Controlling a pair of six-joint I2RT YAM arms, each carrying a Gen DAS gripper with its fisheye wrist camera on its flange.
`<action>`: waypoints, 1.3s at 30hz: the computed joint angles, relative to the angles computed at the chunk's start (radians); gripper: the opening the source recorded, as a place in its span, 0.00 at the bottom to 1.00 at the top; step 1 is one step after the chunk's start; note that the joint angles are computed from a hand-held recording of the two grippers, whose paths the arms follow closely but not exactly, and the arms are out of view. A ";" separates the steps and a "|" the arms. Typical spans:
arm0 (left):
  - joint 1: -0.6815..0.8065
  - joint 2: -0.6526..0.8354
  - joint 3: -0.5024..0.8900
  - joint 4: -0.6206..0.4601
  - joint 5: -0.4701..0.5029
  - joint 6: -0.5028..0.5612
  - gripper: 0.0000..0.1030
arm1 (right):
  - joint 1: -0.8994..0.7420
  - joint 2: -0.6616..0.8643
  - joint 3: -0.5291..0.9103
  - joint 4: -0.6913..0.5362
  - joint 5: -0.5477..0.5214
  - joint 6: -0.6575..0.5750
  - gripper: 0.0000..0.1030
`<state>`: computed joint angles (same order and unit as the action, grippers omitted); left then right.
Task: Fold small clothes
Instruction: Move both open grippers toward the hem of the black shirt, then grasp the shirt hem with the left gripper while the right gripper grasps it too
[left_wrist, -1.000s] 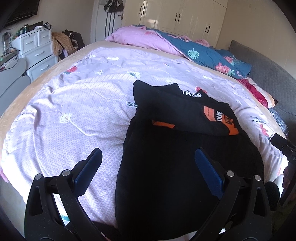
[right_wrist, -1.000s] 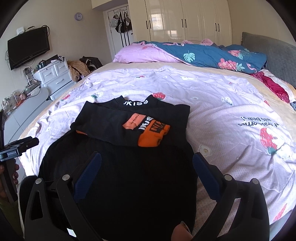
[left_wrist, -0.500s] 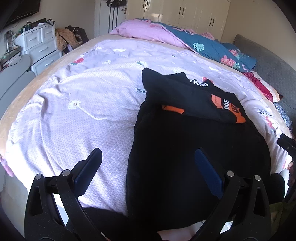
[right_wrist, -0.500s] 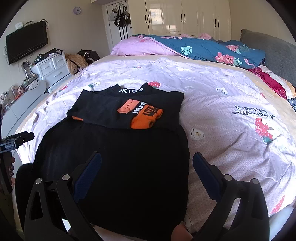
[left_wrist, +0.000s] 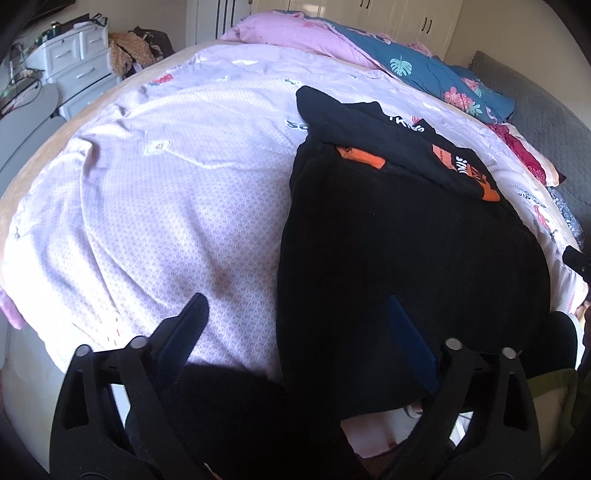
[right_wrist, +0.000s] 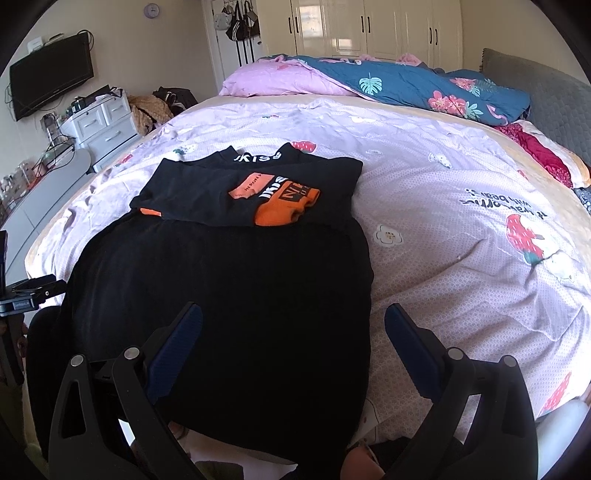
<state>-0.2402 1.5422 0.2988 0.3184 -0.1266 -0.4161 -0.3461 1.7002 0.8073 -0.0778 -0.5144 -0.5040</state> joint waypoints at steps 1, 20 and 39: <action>0.002 -0.004 -0.005 0.003 0.007 0.002 0.76 | -0.001 0.001 -0.002 0.000 0.002 -0.002 0.95; -0.020 0.076 -0.011 0.038 0.092 0.011 0.47 | -0.063 0.005 -0.047 -0.049 0.011 -0.098 0.95; 0.007 0.136 -0.022 0.110 0.118 0.021 0.32 | -0.086 0.078 -0.022 -0.181 0.091 -0.240 0.94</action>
